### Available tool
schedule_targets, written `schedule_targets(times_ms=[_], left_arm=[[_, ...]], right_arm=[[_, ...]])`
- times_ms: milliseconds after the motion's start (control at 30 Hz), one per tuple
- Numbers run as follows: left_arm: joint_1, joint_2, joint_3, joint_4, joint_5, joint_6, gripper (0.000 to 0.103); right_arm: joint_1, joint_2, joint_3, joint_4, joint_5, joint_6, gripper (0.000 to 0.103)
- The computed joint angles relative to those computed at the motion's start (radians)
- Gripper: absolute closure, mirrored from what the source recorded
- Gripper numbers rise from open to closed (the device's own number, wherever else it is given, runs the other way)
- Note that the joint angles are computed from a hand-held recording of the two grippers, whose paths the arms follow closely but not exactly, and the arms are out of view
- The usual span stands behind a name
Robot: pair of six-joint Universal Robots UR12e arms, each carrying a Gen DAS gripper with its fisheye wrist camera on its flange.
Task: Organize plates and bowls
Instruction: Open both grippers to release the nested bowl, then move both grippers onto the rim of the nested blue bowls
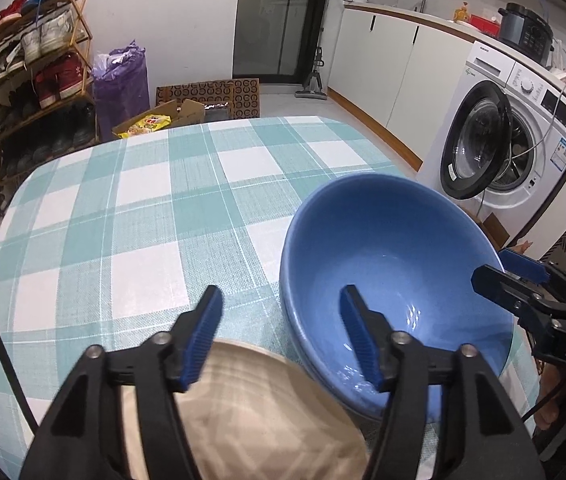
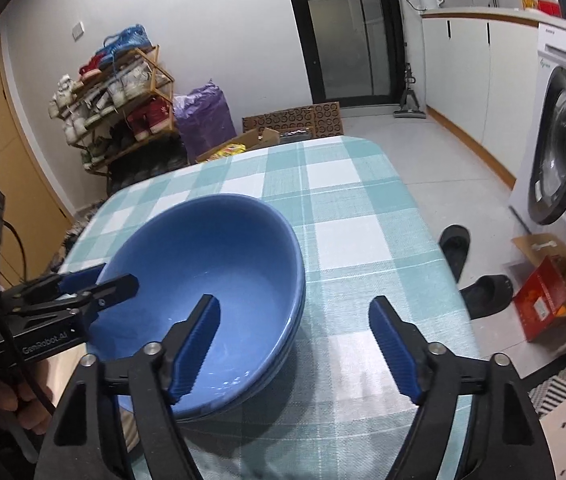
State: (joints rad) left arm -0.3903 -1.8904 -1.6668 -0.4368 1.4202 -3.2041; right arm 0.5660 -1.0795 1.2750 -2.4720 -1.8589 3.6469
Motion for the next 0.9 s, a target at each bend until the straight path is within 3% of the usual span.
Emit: schedule_targets(times_ms=[267, 433, 900], left_arm=[[0.011, -0.001, -0.002, 0.004, -0.036, -0.03, 0.005], [0.01, -0.004, 0.001, -0.004, -0.036, -0.03, 0.001], [0.009, -0.006, 0.01, -0.039, -0.042, -0.019, 0.0]], right_arm=[[-0.01, -0.007, 0.029, -0.039, 0.042, 0.017, 0.017], [-0.024, -0.014, 0.052, -0.067, 0.118, 0.056, 0.016], [-0.019, 0.0, 0.043, -0.046, 0.111, 0.085, 0.003]])
